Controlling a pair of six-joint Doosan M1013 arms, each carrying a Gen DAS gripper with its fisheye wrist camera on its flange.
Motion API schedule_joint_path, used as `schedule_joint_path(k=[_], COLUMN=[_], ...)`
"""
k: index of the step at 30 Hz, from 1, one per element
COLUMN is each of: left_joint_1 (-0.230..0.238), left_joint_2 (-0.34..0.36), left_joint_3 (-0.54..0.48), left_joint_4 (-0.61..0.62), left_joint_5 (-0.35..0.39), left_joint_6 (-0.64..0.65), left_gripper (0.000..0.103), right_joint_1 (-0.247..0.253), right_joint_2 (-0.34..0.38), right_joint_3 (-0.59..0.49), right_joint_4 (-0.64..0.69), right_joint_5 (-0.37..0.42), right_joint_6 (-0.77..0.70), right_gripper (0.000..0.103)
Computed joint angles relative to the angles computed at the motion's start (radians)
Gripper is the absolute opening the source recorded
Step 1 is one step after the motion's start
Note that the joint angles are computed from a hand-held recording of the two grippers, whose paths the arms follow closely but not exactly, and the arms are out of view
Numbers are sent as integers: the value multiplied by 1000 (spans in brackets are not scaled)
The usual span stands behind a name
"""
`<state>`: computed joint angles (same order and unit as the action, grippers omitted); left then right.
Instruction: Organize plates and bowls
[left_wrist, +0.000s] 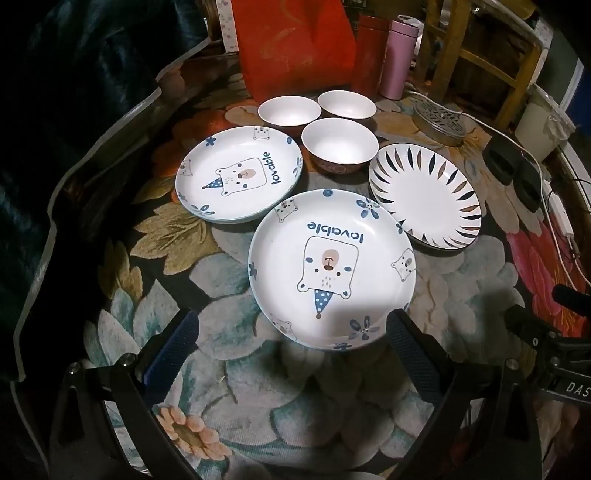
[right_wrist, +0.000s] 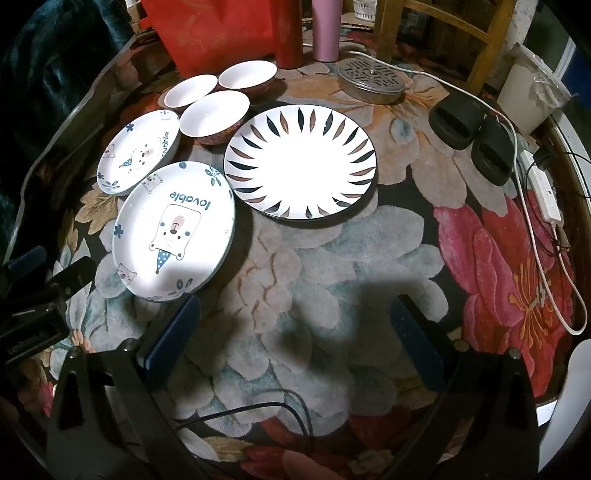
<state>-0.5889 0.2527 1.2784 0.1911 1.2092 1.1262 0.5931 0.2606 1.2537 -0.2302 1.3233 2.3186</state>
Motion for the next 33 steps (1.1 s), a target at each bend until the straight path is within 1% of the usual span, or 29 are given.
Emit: schedule_joint_path(k=[19,20,33], left_joint_1=[-1,-1,-1], left_joint_2=[-4,-3,-2], left_joint_3=[-1,-1,1], left_joint_4=[-6,-6,-7], left_joint_5=[1,1,-4], left_joint_6=[2,2,0], left_gripper=[102,102,102], right_joint_1=[0,-2,-2], right_joint_2=[1,-8,2], right_joint_3=[2,19,2], right_joint_4=[3,3,7], right_joint_5=[0,-8,1], right_joint_6=[-2,-1,-3], right_gripper=[102,102,102])
